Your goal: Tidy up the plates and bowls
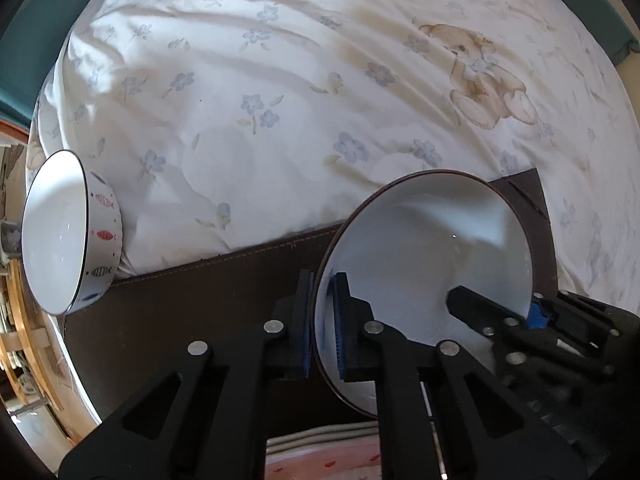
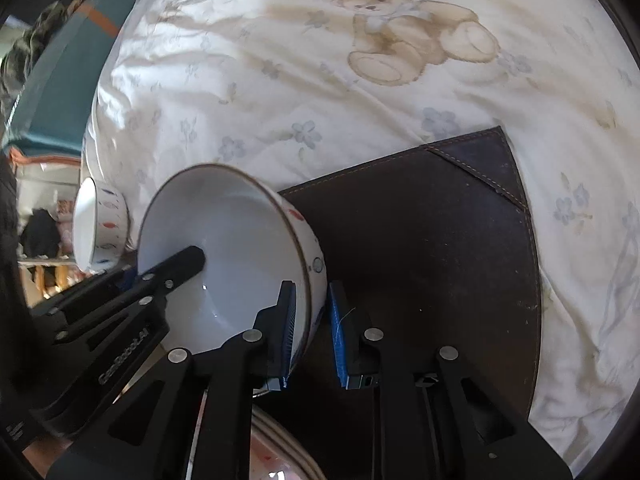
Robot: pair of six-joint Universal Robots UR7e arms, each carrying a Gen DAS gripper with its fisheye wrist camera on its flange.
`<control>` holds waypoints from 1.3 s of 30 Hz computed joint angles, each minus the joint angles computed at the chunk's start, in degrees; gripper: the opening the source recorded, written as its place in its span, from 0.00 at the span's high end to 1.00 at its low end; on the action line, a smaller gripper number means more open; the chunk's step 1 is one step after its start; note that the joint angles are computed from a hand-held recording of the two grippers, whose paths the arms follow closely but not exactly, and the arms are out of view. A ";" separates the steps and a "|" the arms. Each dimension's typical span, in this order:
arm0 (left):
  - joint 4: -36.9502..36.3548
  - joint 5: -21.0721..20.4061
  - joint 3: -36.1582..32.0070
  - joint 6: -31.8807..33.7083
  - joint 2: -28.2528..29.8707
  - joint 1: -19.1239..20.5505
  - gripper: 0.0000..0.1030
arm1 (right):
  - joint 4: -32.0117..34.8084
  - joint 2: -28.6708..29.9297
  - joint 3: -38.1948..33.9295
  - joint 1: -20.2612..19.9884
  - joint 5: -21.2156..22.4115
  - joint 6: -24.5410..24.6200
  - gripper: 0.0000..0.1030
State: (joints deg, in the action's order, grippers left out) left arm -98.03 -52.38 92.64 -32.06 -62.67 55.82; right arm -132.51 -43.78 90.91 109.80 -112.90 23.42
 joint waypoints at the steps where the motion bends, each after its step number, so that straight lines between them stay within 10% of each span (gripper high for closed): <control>1: 0.12 0.15 -0.03 -0.57 -0.16 -0.20 0.95 | 0.05 0.66 -0.42 0.78 -2.12 -1.56 0.79; 26: 1.01 -1.17 10.30 -3.49 -20.96 -11.43 0.95 | -6.30 -10.01 8.19 11.12 1.04 -3.34 0.80; 39: 1.82 -4.61 17.50 -7.76 -27.74 -11.11 0.95 | -6.90 -10.47 13.24 13.83 2.10 0.57 0.80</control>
State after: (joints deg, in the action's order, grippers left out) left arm -96.22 -56.99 110.15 -39.82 -90.40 44.71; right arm -139.41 -54.25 104.15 123.63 -110.80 23.99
